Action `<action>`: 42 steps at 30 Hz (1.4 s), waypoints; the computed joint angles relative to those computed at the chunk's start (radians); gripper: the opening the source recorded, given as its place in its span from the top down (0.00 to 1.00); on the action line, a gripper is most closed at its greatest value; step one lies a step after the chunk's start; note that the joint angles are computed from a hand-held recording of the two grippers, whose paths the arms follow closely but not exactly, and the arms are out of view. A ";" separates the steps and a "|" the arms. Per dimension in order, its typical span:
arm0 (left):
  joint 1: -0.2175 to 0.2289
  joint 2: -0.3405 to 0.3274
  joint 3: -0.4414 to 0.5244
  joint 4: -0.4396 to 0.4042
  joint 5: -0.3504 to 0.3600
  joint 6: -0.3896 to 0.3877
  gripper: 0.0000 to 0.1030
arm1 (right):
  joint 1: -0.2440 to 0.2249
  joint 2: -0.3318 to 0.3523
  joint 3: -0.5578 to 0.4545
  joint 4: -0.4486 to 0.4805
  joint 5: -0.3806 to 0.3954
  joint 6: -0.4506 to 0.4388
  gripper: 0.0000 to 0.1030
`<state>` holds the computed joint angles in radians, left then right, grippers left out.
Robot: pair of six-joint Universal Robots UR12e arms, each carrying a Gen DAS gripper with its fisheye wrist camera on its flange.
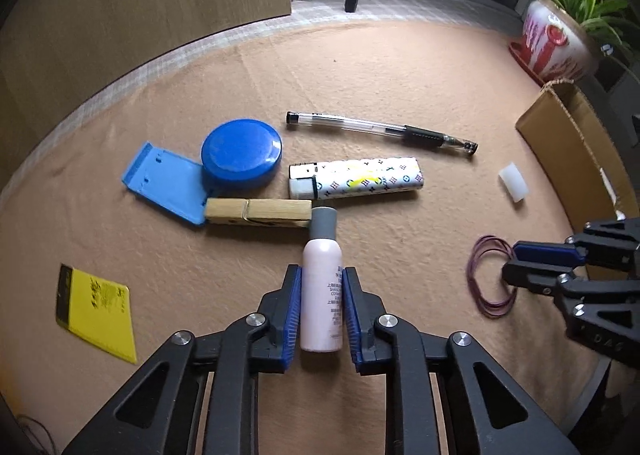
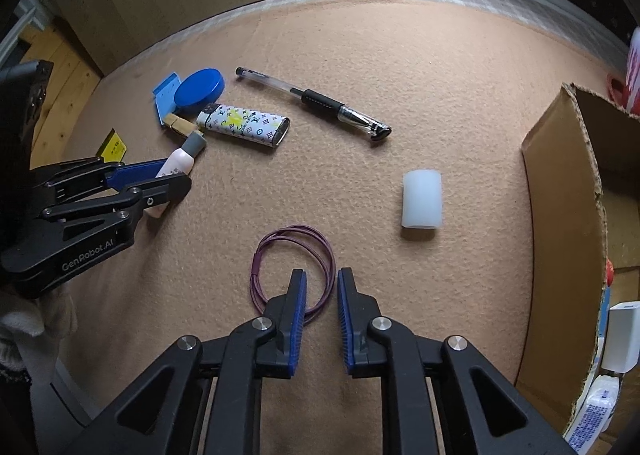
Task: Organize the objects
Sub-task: 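Lift the lotion bottle upright with the left gripper while the right gripper holds the cable, then carry cable and lotion bottle into the box while opening both grippers to release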
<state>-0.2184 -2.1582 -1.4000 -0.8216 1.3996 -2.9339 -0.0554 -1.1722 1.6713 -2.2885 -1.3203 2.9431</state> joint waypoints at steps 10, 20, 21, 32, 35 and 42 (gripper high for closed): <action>0.025 0.053 -0.107 0.097 -0.128 -0.194 0.79 | -0.019 -0.035 0.055 -0.068 0.083 0.060 0.98; -0.001 0.094 -0.140 0.169 -0.171 -0.211 0.79 | -0.103 -0.147 0.156 -0.182 0.163 0.119 0.98; -0.007 0.093 -0.133 0.173 -0.177 -0.205 0.79 | -0.114 -0.159 0.165 -0.191 0.170 0.124 0.98; -0.085 0.043 -0.019 0.160 -0.221 -0.138 0.79 | -0.194 -0.234 0.220 -0.304 0.120 0.183 0.98; -0.112 0.021 0.021 0.152 -0.222 -0.118 0.79 | -0.214 -0.247 0.237 -0.320 0.086 0.186 0.98; -0.175 -0.047 0.129 0.109 -0.206 -0.080 0.79 | -0.262 -0.265 0.269 -0.318 0.067 0.195 0.98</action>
